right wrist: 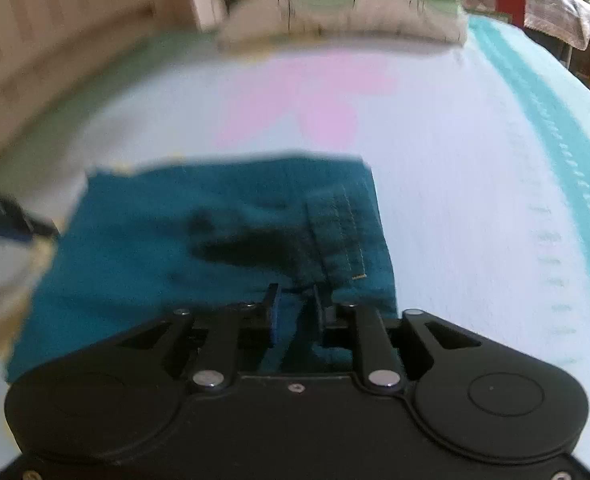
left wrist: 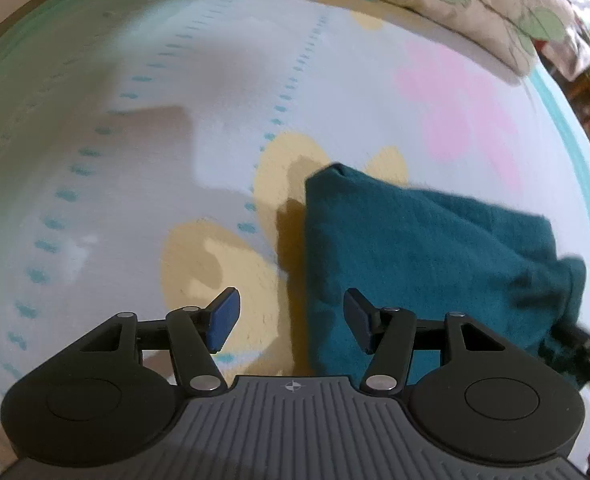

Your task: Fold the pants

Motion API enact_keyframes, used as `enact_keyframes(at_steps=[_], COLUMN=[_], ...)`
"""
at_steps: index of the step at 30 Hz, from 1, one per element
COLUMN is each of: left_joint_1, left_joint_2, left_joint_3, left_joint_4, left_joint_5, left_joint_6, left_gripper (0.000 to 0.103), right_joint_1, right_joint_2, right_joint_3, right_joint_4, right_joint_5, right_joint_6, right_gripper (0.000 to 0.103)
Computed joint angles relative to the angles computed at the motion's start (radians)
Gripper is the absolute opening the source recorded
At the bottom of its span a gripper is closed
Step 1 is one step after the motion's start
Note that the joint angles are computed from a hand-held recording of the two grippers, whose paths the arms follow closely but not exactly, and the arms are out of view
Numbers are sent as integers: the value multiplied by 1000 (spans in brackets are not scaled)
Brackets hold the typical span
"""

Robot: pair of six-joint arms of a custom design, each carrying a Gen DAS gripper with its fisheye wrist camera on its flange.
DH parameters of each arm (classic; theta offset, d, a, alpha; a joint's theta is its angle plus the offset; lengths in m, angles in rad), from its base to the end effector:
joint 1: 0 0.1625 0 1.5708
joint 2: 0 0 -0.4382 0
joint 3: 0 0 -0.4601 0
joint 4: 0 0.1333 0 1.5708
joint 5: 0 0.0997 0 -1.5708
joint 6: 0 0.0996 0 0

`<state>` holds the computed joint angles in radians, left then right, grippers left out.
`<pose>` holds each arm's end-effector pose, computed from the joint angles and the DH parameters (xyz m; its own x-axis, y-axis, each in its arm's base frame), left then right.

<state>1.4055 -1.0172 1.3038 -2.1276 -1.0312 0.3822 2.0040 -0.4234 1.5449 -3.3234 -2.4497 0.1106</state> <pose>0.0519 -0.8102 0.3494 -0.7470 0.3600 -0.5590 0.4712 0.8798 -0.0630 0.3525 -0.6273 -0.0644 -0.8025 0.2246 0.5528 -0.2519 0.7124 -0.6551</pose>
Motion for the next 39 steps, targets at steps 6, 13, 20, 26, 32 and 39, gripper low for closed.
enact_keyframes(at_steps=[6,13,20,26,32,39], left_joint_1=[-9,-36,-66,-63,-69,-63], left_joint_2=[-29,-73,-94,-58,-80,-84], left_joint_3=[45,131,240,261,345,353], left_joint_4=[-28,-64,-105,12,-113,-128], left_joint_5=[-30,-99,-193,-138,-104,-112], left_joint_6=[39,122,170,154,295,312], left_gripper=[56,56,56,56,64,64], right_joint_1=[1,-70,-86,-87,-124,-162], right_joint_2=[35,-42,-65,-88,-121,-137], right_joint_3=[-69,-27,21,44,71,46], right_joint_4=[-188,-28,93,104,78,163], right_joint_5=[-36,107,123,157,301,386], right_joint_6=[-147,-29,43,32,88,161], right_gripper=[66,32,28,35,57,61])
